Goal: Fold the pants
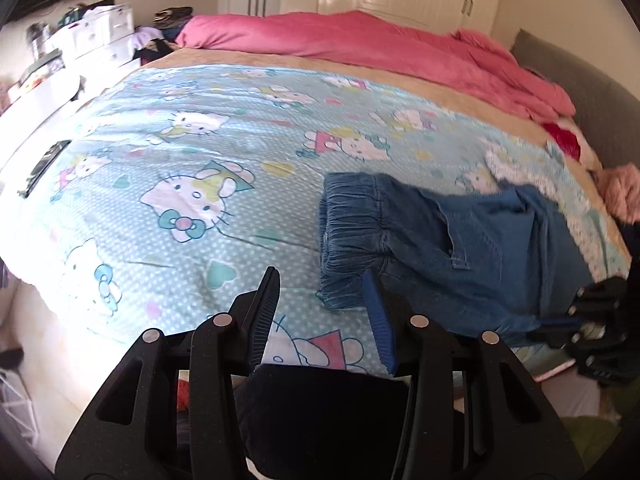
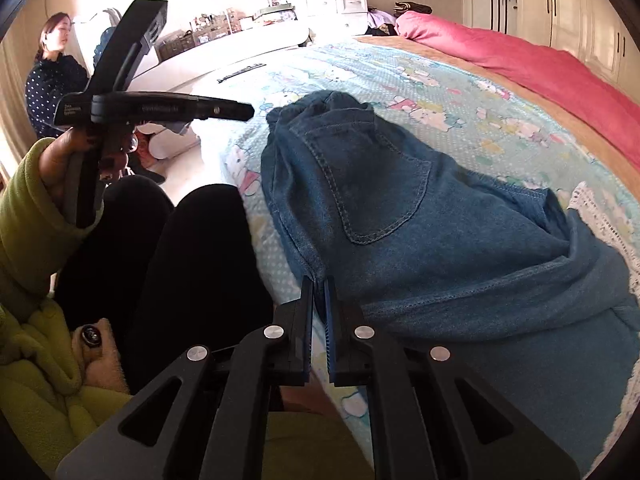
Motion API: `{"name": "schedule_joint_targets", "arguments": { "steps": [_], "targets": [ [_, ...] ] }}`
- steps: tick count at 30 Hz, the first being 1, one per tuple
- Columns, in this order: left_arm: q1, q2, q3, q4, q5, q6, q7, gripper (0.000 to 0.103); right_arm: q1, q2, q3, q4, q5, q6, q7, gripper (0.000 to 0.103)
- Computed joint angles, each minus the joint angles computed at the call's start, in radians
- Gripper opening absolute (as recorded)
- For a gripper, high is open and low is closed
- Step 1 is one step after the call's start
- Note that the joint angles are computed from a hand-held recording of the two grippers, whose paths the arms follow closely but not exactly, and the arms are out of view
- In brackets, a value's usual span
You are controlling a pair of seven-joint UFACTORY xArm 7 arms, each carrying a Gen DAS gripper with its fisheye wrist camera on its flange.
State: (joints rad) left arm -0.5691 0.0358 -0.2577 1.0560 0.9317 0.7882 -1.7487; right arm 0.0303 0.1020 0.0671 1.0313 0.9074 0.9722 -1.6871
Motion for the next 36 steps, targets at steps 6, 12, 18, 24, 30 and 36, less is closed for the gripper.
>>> {"name": "schedule_joint_targets", "arguments": {
  "steps": [6, 12, 18, 24, 30, 36],
  "targets": [
    [-0.021, 0.132, 0.021, 0.152, 0.019, -0.048, 0.084, 0.035, 0.001, 0.027, 0.003, 0.012, -0.04, 0.017, 0.069, 0.01],
    [-0.125, 0.292, 0.078, 0.288, -0.051, 0.142, 0.205, 0.035, -0.051, 0.003, -0.021, 0.051, 0.042, 0.142, 0.084, 0.021],
    [-0.145, 0.265, 0.111, 0.248, -0.063, 0.11, 0.19, 0.037, -0.008, 0.049, -0.001, 0.078, 0.003, -0.01, 0.222, 0.039],
    [-0.145, 0.242, 0.107, 0.225, -0.065, 0.1, 0.156, 0.04, -0.014, 0.079, 0.017, 0.082, -0.113, -0.036, 0.344, 0.044],
    [-0.159, 0.206, 0.091, 0.231, -0.034, 0.168, 0.121, 0.046, -0.063, 0.031, -0.007, 0.09, -0.02, -0.004, 0.292, 0.055],
    [-0.17, 0.18, 0.067, 0.265, 0.019, 0.225, 0.089, 0.056, -0.089, 0.047, -0.03, 0.15, 0.036, -0.066, 0.307, 0.06]
  ]
}}
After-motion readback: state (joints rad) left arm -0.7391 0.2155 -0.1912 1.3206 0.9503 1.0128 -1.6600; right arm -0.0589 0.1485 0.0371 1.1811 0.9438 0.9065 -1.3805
